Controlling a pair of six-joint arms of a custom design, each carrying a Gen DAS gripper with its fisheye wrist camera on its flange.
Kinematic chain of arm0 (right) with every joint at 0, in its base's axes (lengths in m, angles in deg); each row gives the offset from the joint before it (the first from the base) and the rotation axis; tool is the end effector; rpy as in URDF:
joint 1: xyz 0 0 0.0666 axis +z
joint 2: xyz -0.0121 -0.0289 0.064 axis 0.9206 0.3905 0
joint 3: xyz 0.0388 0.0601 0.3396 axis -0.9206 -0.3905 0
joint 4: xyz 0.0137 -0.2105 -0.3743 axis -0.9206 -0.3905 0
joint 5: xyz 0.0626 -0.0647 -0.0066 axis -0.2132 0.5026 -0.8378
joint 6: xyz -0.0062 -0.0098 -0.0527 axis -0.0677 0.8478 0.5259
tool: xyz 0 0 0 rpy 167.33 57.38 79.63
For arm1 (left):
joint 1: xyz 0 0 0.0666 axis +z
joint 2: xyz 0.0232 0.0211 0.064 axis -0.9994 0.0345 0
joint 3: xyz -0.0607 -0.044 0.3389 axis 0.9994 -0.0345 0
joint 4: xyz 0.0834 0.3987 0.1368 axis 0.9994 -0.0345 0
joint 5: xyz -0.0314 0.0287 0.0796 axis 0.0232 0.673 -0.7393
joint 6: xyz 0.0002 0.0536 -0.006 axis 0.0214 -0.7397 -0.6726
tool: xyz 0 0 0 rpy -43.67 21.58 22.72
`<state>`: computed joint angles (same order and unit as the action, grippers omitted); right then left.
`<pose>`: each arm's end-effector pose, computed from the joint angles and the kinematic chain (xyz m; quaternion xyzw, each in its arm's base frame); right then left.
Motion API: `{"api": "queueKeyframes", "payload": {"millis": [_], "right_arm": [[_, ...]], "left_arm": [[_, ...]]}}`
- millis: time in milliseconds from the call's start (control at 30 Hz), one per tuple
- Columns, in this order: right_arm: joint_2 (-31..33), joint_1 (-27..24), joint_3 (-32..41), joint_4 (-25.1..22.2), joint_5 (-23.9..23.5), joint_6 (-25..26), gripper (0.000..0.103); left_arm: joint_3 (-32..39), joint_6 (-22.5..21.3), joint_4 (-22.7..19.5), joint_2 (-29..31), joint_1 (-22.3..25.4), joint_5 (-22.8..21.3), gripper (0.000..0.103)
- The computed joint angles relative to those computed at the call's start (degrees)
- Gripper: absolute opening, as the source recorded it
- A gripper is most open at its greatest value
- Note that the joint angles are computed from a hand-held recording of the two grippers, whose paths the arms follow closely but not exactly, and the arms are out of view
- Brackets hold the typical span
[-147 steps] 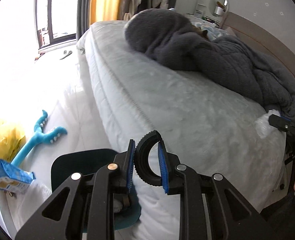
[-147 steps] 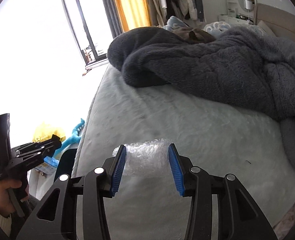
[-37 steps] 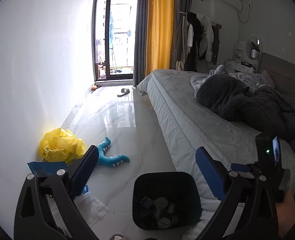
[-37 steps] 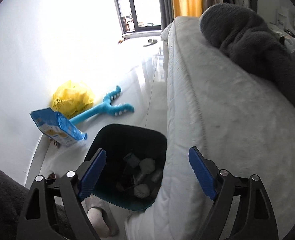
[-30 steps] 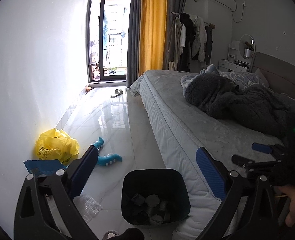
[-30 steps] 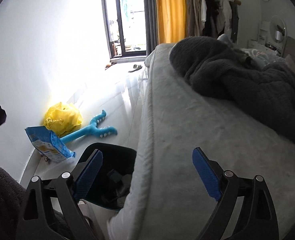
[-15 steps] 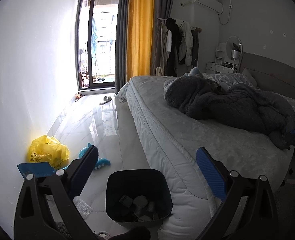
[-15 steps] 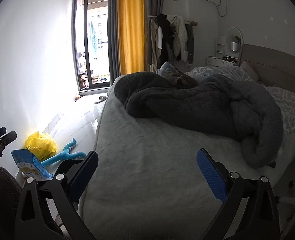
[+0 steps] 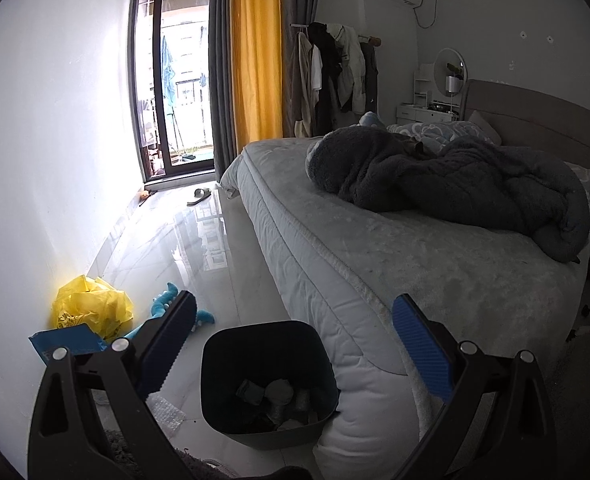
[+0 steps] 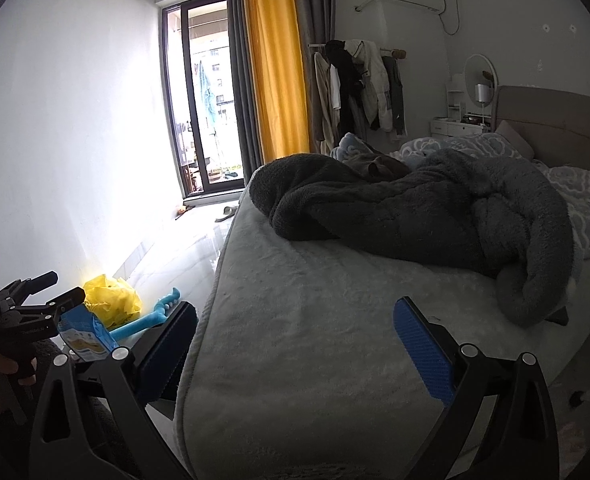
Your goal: Collect trash
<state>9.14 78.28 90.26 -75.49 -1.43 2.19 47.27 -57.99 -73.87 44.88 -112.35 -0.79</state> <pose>0.5244 0.0951 0.5610 0.0969 0.8451 0.0178 0.5254 0.6560 -0.2948 0.5031 0.1683 0.8455 -0.0801 0.5004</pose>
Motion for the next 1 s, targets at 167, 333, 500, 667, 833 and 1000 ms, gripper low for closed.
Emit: {"api": "queueKeyframes", "payload": {"millis": [167, 333, 500, 667, 833, 1000], "right_arm": [[-0.3, 0.3, -0.4, 0.2, -0.5, 0.5, 0.100], [-0.5, 0.5, -0.6, 0.2, -0.6, 0.3, 0.100], [-0.4, 0.6, -0.4, 0.0, -0.4, 0.3, 0.100], [-0.4, 0.6, -0.4, 0.0, -0.4, 0.2, 0.100], [-0.3, 0.7, -0.3, -0.1, -0.3, 0.2, 0.100], [-0.3, 0.8, -0.3, -0.1, -0.2, 0.1, 0.100]], "left_arm": [[-0.8, 0.5, 0.3, -0.5, -0.1, -0.1, 0.100], [-0.7, 0.1, 0.3, -0.4, -0.1, 0.0, 0.100], [-0.2, -0.1, 0.1, -0.1, -0.1, 0.1, 0.100], [-0.3, -0.4, 0.2, -0.2, -0.3, -0.1, 0.100], [-0.3, -0.3, 0.1, -0.1, -0.3, 0.0, 0.100], [0.4, 0.1, -0.5, 0.2, -0.4, -0.3, 0.100]]}}
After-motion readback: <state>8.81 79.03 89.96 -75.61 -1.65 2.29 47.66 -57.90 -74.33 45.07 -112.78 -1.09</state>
